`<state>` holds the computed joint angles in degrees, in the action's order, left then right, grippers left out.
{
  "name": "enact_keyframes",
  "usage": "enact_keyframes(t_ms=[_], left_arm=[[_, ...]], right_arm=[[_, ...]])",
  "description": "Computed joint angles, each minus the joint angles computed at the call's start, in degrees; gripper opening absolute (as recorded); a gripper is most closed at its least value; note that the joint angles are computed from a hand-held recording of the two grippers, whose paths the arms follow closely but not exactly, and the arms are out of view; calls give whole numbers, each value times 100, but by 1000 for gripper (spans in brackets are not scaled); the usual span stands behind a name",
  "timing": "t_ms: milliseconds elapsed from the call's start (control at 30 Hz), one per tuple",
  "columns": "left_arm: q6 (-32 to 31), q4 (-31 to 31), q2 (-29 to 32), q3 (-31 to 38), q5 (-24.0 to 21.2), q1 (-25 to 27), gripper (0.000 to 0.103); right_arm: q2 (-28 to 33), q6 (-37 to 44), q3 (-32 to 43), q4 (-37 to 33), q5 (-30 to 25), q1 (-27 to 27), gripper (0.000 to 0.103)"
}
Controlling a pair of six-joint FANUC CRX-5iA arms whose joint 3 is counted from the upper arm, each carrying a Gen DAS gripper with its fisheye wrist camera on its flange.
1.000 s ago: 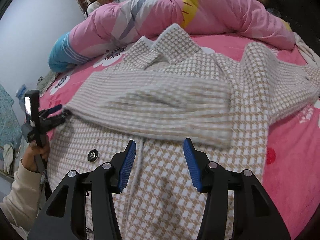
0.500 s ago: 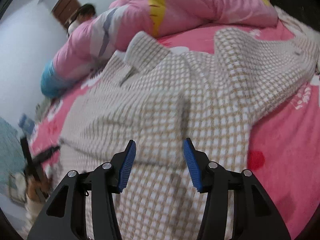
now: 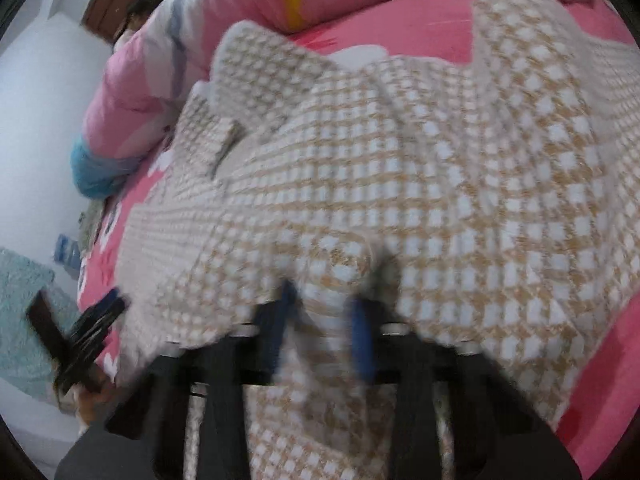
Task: Fold large clothes
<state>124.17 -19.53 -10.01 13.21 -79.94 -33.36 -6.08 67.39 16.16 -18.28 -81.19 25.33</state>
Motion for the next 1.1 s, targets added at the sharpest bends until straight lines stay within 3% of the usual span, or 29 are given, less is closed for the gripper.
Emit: enact_keyframes(t_ms=[133, 267, 367, 400, 567, 633, 667, 700, 767, 833, 933, 1100], left_arm=[[119, 124, -96, -21, 185, 72, 50], [115, 150, 60, 93, 32, 99, 50], [126, 40, 103, 54, -7, 8, 50], [108, 10, 96, 44, 5, -13, 50], [45, 158, -337, -213, 258, 143, 50], [23, 118, -333, -181, 109, 225, 50], [44, 130, -284, -149, -42, 292, 50], [88, 190, -266, -163, -138, 381, 50], [228, 524, -446, -435, 118, 631, 50], [378, 581, -583, -539, 324, 629, 50], [466, 254, -532, -274, 314, 284, 58], [394, -111, 18, 491, 224, -174, 78]], right_arm=[[32, -23, 296, 621, 297, 387, 13], [260, -139, 488, 959, 451, 492, 13], [565, -254, 390, 1430, 82, 661, 15], [642, -301, 353, 1437, -38, 647, 22], [-46, -597, -119, 1992, 568, 1025, 28], [-299, -374, -241, 1956, 854, 1189, 45], [-317, -246, -267, 1936, 861, 1313, 49], [-268, -168, -268, 1936, 789, 1380, 50], [90, -109, -221, 1863, 291, 1452, 51], [51, -161, -542, 1898, 463, 1477, 51], [-170, -220, -529, 1936, 417, 1520, 52], [-669, -90, -375, 1670, 493, 939, 59]])
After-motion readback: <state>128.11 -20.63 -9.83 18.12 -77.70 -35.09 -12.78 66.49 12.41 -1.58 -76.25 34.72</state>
